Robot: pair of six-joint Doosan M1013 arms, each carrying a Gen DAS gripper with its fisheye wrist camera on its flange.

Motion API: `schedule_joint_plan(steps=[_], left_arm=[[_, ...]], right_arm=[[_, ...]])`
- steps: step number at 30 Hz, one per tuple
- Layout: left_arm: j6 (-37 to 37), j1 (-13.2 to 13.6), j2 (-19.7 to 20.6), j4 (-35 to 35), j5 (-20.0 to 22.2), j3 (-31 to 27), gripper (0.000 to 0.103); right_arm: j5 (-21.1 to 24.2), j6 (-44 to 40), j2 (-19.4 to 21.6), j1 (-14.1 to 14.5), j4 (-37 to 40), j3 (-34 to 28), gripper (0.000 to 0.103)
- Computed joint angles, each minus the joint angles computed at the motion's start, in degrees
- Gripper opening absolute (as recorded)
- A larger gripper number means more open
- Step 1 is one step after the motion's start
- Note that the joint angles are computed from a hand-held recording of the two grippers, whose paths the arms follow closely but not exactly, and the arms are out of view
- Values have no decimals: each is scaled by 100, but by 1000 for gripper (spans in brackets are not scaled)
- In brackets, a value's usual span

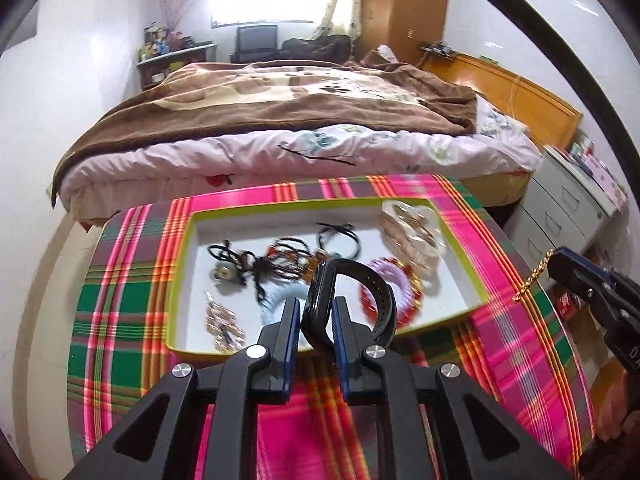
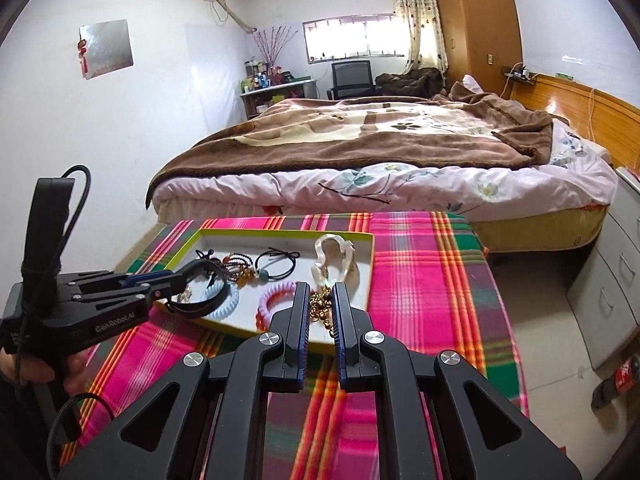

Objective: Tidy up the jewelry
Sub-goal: 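Carry the black band with the left tool and gold chain with the right tool into the tray, release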

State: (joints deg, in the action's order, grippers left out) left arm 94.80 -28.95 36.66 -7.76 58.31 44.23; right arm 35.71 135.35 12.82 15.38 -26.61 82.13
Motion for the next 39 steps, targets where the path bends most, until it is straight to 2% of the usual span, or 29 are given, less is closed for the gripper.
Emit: schedule_joint_plan(steps=[7,12,25,27,29,33,35,38,39], left_arm=[[-317,102,385,124,313,-531,16],[-371,127,554,112,470,-689,16],[-494,137,666,105,592,-723,17],[-490,137,660,99,596,-704,22],[-496,133,653,113,590,-683,34],[-548,125,597,123,543,-583,42],[-589,117,572,159,524,-545,49],[-612,115,500,151,455,-450,52],[-610,114,483,152,438,-431,53]], right_arm=[[-24,-567,298,-129,677,-245,11],[215,-836,463,-198,996,-326,11],[721,-945,657,-181,918,-455,11],[797,-923,678,-161,844,-490,12],[798,-899,679,-152,814,-491,12],[795,-868,673,-128,766,-488,18],[790,-785,656,-103,682,-476,19],[731,-716,615,-87,646,-435,23],[736,-674,605,-77,613,-430,29]])
